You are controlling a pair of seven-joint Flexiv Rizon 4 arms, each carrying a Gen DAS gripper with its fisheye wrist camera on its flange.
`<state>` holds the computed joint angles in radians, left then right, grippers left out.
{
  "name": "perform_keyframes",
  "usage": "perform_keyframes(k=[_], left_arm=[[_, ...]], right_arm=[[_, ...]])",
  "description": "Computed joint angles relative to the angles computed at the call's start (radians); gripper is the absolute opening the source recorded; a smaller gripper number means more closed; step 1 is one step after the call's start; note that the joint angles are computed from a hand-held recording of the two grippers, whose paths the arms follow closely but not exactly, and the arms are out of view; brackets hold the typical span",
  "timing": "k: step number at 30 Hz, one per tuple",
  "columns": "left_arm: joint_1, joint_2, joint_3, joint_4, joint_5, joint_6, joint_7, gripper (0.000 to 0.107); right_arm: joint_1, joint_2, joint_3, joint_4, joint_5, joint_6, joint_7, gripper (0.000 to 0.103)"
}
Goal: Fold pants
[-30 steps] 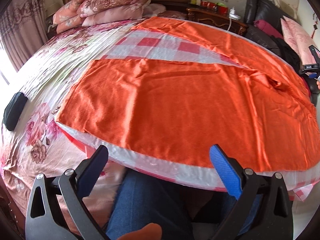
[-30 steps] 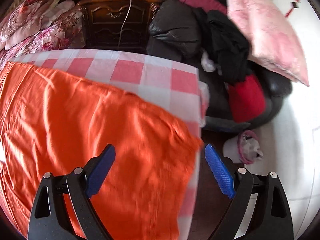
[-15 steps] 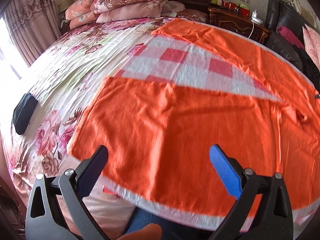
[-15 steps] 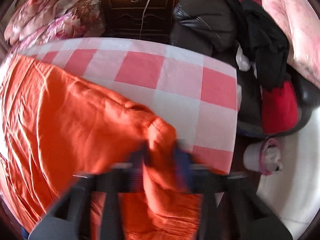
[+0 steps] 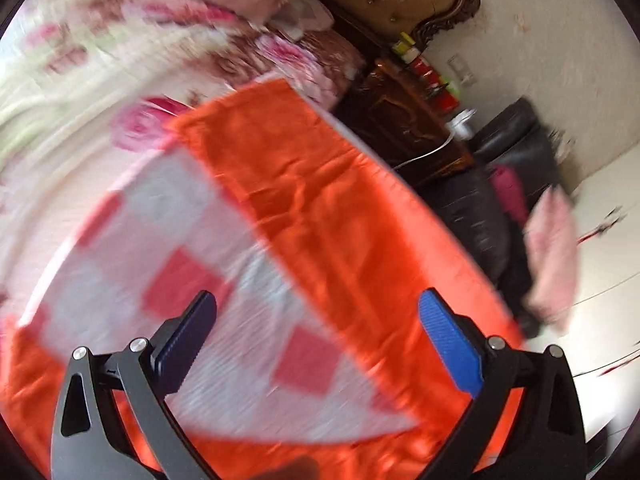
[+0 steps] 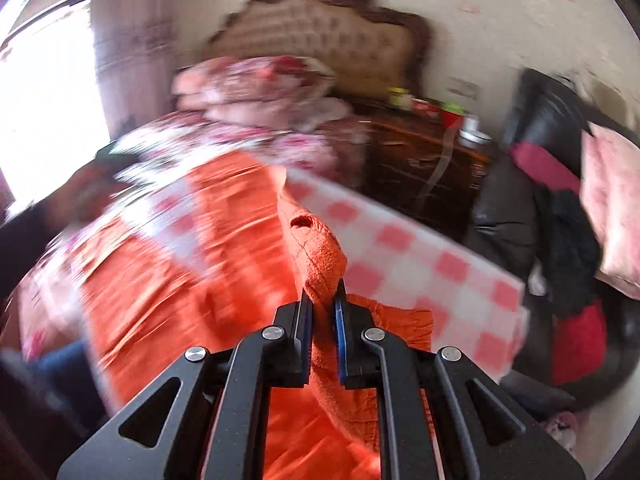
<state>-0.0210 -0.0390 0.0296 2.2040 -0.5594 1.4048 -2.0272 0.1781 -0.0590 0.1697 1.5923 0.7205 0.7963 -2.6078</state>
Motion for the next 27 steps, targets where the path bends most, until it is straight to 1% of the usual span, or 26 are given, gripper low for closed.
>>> perform_keyframes(k=[1,2,3,4,5,6,7,8,9,10,11,12,14,16,17,19,20,21,22,23,24,25,26,27], left_arm=[[0.048,-0.025,-0.081,0.003,-0.163,0.038,0.111,0.095],[0.088,-0.061,-0.162,-0.008,-0.326,0.092,0.196,0.089],[0.105,-0.089,-0.211,-0.029,-0.489,0.094,0.315,0.084],[0.096,-0.125,-0.228,-0.060,-0.652,0.095,0.441,0.080],[0.062,-0.157,-0.212,-0.089,-0.756,0.105,0.522,0.072],[0.022,-0.188,-0.165,-0.120,-0.795,0.081,0.548,0.067],[0.003,-0.204,-0.151,-0.140,-0.846,0.078,0.591,0.065],[-0.003,-0.215,-0.145,-0.155,-0.863,0.079,0.611,0.058],[-0.002,-0.224,-0.126,-0.163,-0.815,0.055,0.569,0.046],[0.000,-0.229,-0.115,-0.166,-0.785,0.043,0.539,0.040],[0.005,-0.232,-0.113,-0.170,-0.776,0.036,0.525,0.030],[0.008,-0.229,-0.116,-0.167,-0.789,0.039,0.534,0.020],[0.011,-0.219,-0.112,-0.161,-0.792,0.050,0.526,0.013],[0.019,-0.203,-0.088,-0.156,-0.724,0.029,0.455,0.011],[0.025,-0.198,-0.070,-0.159,-0.654,0.010,0.406,0.002],[0.029,-0.165,-0.009,-0.158,-0.428,-0.041,0.255,0.001],[0.036,-0.146,-0.006,-0.157,-0.376,-0.043,0.223,0.001],[0.067,-0.112,-0.035,-0.140,-0.333,-0.030,0.198,0.001],[0.081,-0.068,-0.056,-0.117,-0.301,-0.008,0.180,0.001],[0.067,-0.021,-0.065,-0.080,-0.331,0.032,0.203,0.001],[0.025,0.049,-0.058,-0.021,-0.370,0.085,0.230,0.001],[-0.045,0.119,-0.018,0.042,-0.371,0.136,0.232,0.001],[-0.103,0.189,0.024,0.112,-0.320,0.181,0.191,0.001],[-0.145,0.258,0.068,0.183,-0.203,0.207,0.094,0.001]], right_arm=[[-0.011,0.026,0.001,0.029,0.014,-0.026,-0.013,0.010],[-0.019,0.052,-0.003,0.058,0.031,-0.053,-0.023,0.010],[-0.021,0.072,-0.009,0.080,0.041,-0.068,-0.018,0.010],[-0.020,0.088,-0.016,0.099,0.049,-0.072,-0.010,0.010],[-0.019,0.098,-0.026,0.113,0.057,-0.072,0.001,0.010],[-0.018,0.110,-0.032,0.129,0.064,-0.066,0.012,0.010],[-0.014,0.111,-0.041,0.132,0.069,-0.063,0.022,0.010],[-0.010,0.110,-0.047,0.133,0.071,-0.058,0.029,0.010],[-0.009,0.114,-0.052,0.134,0.076,-0.056,0.036,0.010],[-0.005,0.112,-0.055,0.138,0.083,-0.045,0.037,0.010],[-0.003,0.107,-0.060,0.133,0.090,-0.041,0.042,0.010],[-0.004,0.106,-0.063,0.134,0.093,-0.033,0.045,0.010],[0.000,0.072,-0.063,0.115,0.062,0.013,0.090,0.010],[0.004,0.033,-0.058,0.090,0.007,0.062,0.163,0.010],[0.003,0.011,-0.056,0.068,-0.009,0.073,0.190,0.010],[-0.003,-0.030,-0.048,0.020,-0.029,0.097,0.219,0.010],[-0.004,-0.046,-0.040,0.008,-0.048,0.130,0.232,0.010],[-0.006,-0.054,-0.032,0.003,-0.064,0.158,0.247,0.010],[-0.016,-0.053,-0.024,0.000,-0.062,0.164,0.253,0.010],[-0.029,-0.045,-0.016,0.004,-0.046,0.165,0.243,0.010],[-0.043,-0.028,-0.008,0.016,-0.020,0.168,0.221,0.010],[-0.057,-0.001,-0.004,0.042,0.010,0.172,0.193,0.010],[-0.062,0.019,-0.005,0.065,0.025,0.173,0.180,0.010],[-0.069,0.043,-0.011,0.095,0.041,0.167,0.169,0.011]])
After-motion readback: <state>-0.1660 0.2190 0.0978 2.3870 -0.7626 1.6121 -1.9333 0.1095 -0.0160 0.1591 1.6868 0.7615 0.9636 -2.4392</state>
